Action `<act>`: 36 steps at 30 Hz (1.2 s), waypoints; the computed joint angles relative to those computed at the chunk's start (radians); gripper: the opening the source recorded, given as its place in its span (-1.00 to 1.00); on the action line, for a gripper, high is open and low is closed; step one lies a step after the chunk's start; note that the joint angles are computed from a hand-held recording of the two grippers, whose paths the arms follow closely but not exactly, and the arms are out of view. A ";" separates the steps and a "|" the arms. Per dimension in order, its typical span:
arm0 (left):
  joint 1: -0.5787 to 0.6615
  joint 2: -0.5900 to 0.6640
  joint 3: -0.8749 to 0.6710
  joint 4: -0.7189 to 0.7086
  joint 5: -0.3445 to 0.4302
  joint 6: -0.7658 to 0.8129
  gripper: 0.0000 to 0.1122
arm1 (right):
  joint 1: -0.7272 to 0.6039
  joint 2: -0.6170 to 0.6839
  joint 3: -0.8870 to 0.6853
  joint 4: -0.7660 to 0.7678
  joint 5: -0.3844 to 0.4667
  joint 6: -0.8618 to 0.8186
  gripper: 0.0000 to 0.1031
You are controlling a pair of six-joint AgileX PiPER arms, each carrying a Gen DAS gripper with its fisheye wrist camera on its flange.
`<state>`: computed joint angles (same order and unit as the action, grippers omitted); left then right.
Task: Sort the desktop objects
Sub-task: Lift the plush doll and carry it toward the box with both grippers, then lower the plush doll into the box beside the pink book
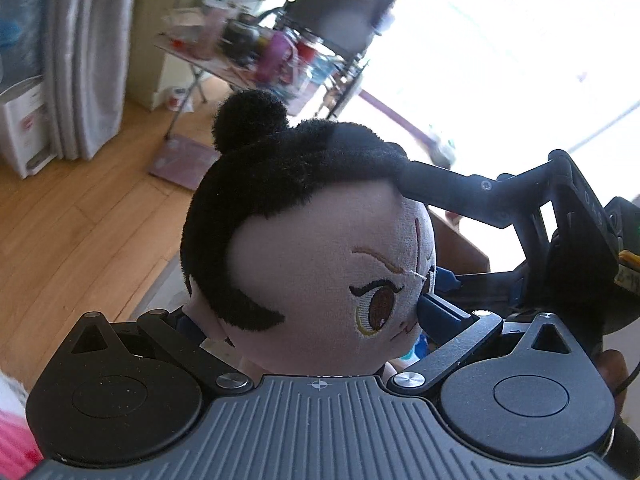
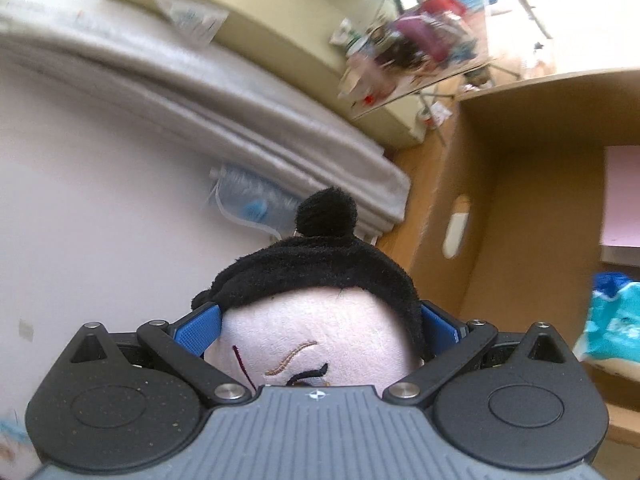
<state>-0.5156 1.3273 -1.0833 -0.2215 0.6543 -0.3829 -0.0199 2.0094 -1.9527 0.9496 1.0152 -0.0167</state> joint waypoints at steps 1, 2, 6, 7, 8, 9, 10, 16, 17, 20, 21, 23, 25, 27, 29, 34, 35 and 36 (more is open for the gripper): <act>-0.006 0.024 -0.021 -0.005 0.006 0.016 0.84 | -0.012 0.002 0.005 0.006 -0.006 0.006 1.00; -0.011 0.055 -0.047 -0.009 0.011 0.035 0.84 | -0.025 0.005 0.012 0.011 -0.012 0.014 1.00; -0.034 0.152 -0.132 -0.014 0.026 0.084 0.84 | -0.077 0.020 0.041 0.041 -0.036 0.034 1.00; -0.034 0.178 -0.156 -0.022 0.036 0.099 0.84 | -0.084 0.035 0.035 0.042 -0.044 0.045 1.00; -0.033 0.202 -0.179 -0.033 0.045 0.116 0.84 | -0.092 0.047 0.029 0.039 -0.049 0.059 1.00; -0.027 0.230 -0.203 -0.049 0.054 0.143 0.84 | -0.099 0.057 0.025 0.038 -0.055 0.072 1.00; -0.021 0.252 -0.223 -0.059 0.058 0.164 0.84 | -0.103 0.068 0.020 0.035 -0.061 0.085 1.00; 0.016 0.395 -0.365 -0.112 0.106 0.256 0.84 | -0.117 0.161 -0.029 0.029 -0.084 0.189 1.00; 0.019 0.415 -0.388 -0.112 0.114 0.265 0.84 | -0.118 0.178 -0.041 0.029 -0.088 0.204 1.00; 0.016 0.474 -0.460 -0.097 0.134 0.286 0.84 | -0.120 0.217 -0.074 0.027 -0.093 0.252 1.00; 0.016 0.495 -0.482 -0.096 0.140 0.293 0.84 | -0.124 0.210 -0.054 0.033 -0.098 0.253 1.00; 0.018 0.533 -0.525 -0.096 0.151 0.304 0.84 | -0.125 0.233 -0.072 0.031 -0.104 0.281 1.00; 0.020 0.574 -0.574 -0.093 0.168 0.312 0.84 | -0.125 0.254 -0.089 0.026 -0.109 0.307 1.00; 0.022 0.607 -0.611 -0.095 0.179 0.330 0.84 | -0.123 0.283 -0.122 0.015 -0.114 0.335 1.00; 0.027 0.644 -0.658 -0.102 0.201 0.338 0.84 | -0.120 0.314 -0.160 -0.003 -0.115 0.376 1.00; 0.029 0.708 -0.733 -0.115 0.232 0.363 0.84 | -0.120 0.369 -0.218 -0.029 -0.123 0.424 1.00; 0.028 0.723 -0.752 -0.114 0.238 0.365 0.84 | -0.121 0.374 -0.221 -0.033 -0.127 0.431 1.00; 0.029 0.741 -0.772 -0.114 0.242 0.373 0.84 | -0.122 0.381 -0.226 -0.035 -0.132 0.436 1.00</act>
<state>-0.4870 2.0683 -1.8551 -0.3359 0.8966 -0.0101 -0.1415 2.3906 -2.1789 0.9148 0.8828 0.4192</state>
